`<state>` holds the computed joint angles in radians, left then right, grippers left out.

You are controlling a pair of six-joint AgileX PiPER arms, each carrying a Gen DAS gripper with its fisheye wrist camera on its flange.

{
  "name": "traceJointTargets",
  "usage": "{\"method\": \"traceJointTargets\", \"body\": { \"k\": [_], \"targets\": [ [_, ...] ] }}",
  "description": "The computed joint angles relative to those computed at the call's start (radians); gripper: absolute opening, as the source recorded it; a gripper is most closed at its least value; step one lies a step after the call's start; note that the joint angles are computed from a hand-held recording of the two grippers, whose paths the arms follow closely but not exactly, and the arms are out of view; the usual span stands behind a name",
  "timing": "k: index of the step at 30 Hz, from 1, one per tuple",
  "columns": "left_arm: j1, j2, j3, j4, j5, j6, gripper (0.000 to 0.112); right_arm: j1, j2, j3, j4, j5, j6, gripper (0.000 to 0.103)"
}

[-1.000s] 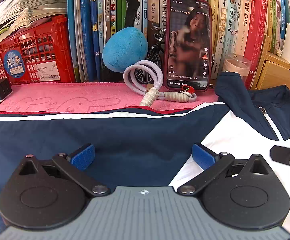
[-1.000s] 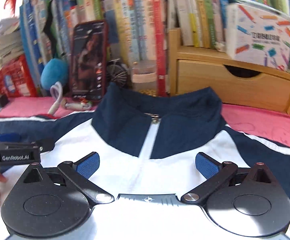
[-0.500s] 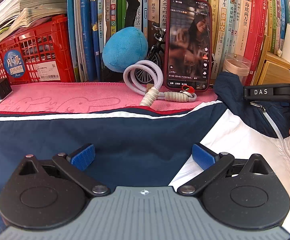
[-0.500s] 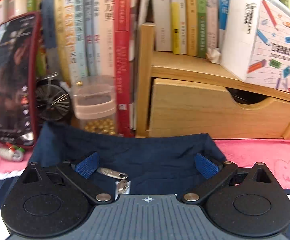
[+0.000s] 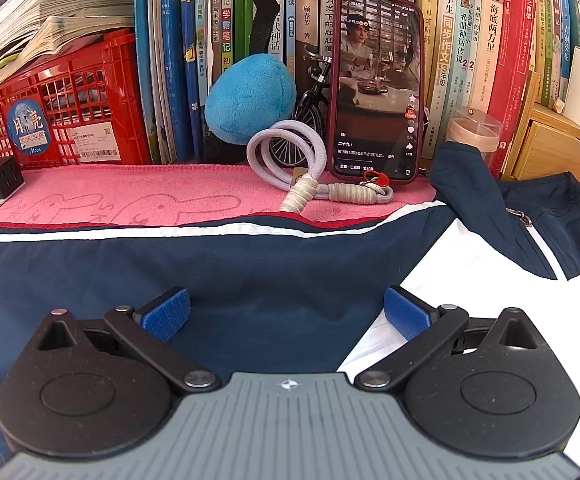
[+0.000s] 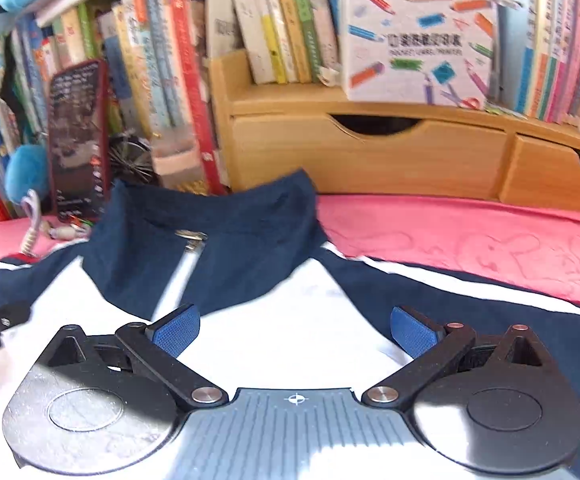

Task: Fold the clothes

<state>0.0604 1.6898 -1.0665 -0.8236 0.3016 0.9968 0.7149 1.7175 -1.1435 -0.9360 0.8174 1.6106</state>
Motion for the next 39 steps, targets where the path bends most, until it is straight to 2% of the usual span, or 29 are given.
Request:
{"method": "traceJointTargets", "body": {
  "k": [6, 13, 16, 19, 22, 24, 26, 29, 31, 33, 36, 39],
  "targets": [
    [0.0, 0.0, 0.0, -0.001, -0.001, 0.001, 0.103, -0.024, 0.073, -0.007, -0.139, 0.053, 0.101, 0.103],
    [0.001, 0.004, -0.003, -0.003, 0.001, 0.005, 0.103, -0.101, 0.104, -0.065, -0.136, 0.011, 0.075, 0.103],
    [0.001, 0.006, -0.004, -0.004, 0.001, 0.006, 0.103, -0.096, 0.1, -0.1, -0.078, 0.044, 0.031, 0.103],
    [0.0, 0.006, -0.004, -0.004, 0.0, 0.007, 0.103, -0.036, 0.021, -0.032, -0.108, 0.008, 0.084, 0.103],
    [0.001, 0.006, -0.003, -0.008, 0.001, 0.01, 0.103, 0.038, -0.091, 0.087, -0.152, -0.116, 0.108, 0.103],
    [0.003, 0.006, -0.003, -0.019, 0.005, 0.021, 0.103, 0.085, -0.159, 0.146, -0.109, -0.219, 0.033, 0.103],
    [0.01, 0.006, -0.003, -0.044, 0.017, 0.052, 0.103, 0.168, -0.206, 0.184, -0.069, -0.261, -0.022, 0.103],
    [0.038, -0.007, 0.004, -0.095, 0.074, 0.145, 0.103, 0.28, -0.228, 0.18, 0.047, -0.275, -0.145, 0.103],
    [0.049, -0.042, 0.032, -0.072, 0.087, 0.142, 0.103, 0.36, -0.235, 0.182, 0.119, -0.241, -0.193, 0.103],
    [0.074, -0.1, 0.071, -0.057, 0.129, 0.162, 0.103, 0.454, -0.259, 0.207, 0.103, -0.184, -0.146, 0.103],
    [0.158, -0.22, 0.151, -0.108, 0.258, 0.313, 0.103, 0.578, -0.303, 0.252, 0.065, -0.106, -0.065, 0.103],
    [0.291, -0.361, 0.245, -0.134, 0.456, 0.462, 0.103, 0.683, -0.338, 0.29, 0.054, -0.023, 0.004, 0.103]
  ]
}}
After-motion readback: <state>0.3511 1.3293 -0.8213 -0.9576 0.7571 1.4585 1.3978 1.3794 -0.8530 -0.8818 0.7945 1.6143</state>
